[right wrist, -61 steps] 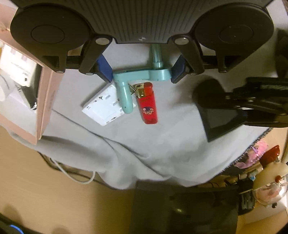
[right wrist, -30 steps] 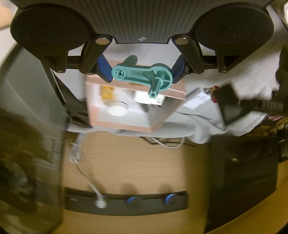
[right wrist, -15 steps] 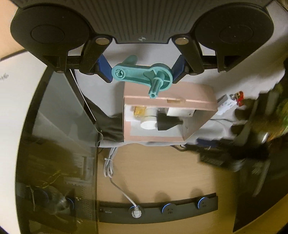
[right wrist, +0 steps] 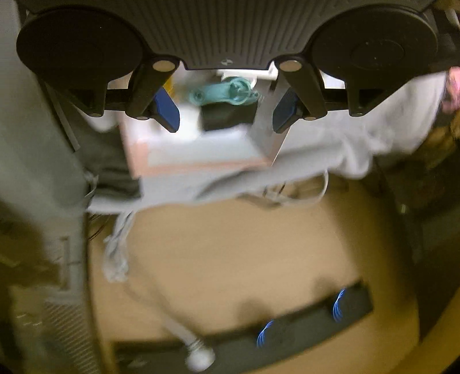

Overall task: Organize rigid objects
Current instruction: 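Lower the cone and teal crank into the pink box and open both tools, then grasp the white multi-socket plug with the left tool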

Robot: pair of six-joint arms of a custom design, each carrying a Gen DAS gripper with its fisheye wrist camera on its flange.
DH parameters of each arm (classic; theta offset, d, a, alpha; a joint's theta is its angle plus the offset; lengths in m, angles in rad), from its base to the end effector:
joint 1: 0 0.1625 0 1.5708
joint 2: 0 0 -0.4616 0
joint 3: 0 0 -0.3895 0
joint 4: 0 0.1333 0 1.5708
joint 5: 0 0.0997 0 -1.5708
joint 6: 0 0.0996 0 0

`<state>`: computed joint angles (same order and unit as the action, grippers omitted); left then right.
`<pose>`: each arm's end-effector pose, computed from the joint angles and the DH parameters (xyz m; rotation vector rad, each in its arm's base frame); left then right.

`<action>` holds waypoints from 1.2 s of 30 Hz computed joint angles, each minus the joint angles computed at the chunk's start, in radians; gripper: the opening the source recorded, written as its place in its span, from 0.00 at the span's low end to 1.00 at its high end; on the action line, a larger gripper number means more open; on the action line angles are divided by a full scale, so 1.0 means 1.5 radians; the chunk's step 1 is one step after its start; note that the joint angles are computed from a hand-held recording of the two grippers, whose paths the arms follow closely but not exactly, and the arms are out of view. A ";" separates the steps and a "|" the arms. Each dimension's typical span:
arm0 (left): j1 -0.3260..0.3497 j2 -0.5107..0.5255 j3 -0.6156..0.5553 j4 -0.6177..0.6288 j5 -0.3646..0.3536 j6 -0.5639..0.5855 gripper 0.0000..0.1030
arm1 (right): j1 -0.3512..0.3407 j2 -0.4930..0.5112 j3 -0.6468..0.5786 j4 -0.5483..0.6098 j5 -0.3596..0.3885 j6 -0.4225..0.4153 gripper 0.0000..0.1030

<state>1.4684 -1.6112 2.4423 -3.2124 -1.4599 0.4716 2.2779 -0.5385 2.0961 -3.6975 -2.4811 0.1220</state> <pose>0.1043 -0.3971 0.3400 0.6969 2.5863 -1.1019 0.3783 -0.3586 0.0120 0.3490 -2.3033 1.0720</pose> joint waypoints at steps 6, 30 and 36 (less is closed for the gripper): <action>0.031 0.016 -0.013 -0.028 -0.010 -0.009 0.47 | 0.057 0.099 0.000 -0.074 0.046 -0.091 0.70; 0.034 0.059 0.009 -0.093 -0.017 0.044 0.47 | 0.057 0.144 -0.016 0.073 0.080 -0.044 0.78; 0.030 0.063 0.011 -0.103 -0.005 0.040 0.47 | 0.048 0.138 -0.009 0.059 0.102 -0.039 0.80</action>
<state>1.5138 -1.5167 2.4585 -3.3665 -1.4673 0.5315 2.3501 -0.3313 2.0823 -3.6093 -2.3285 0.0632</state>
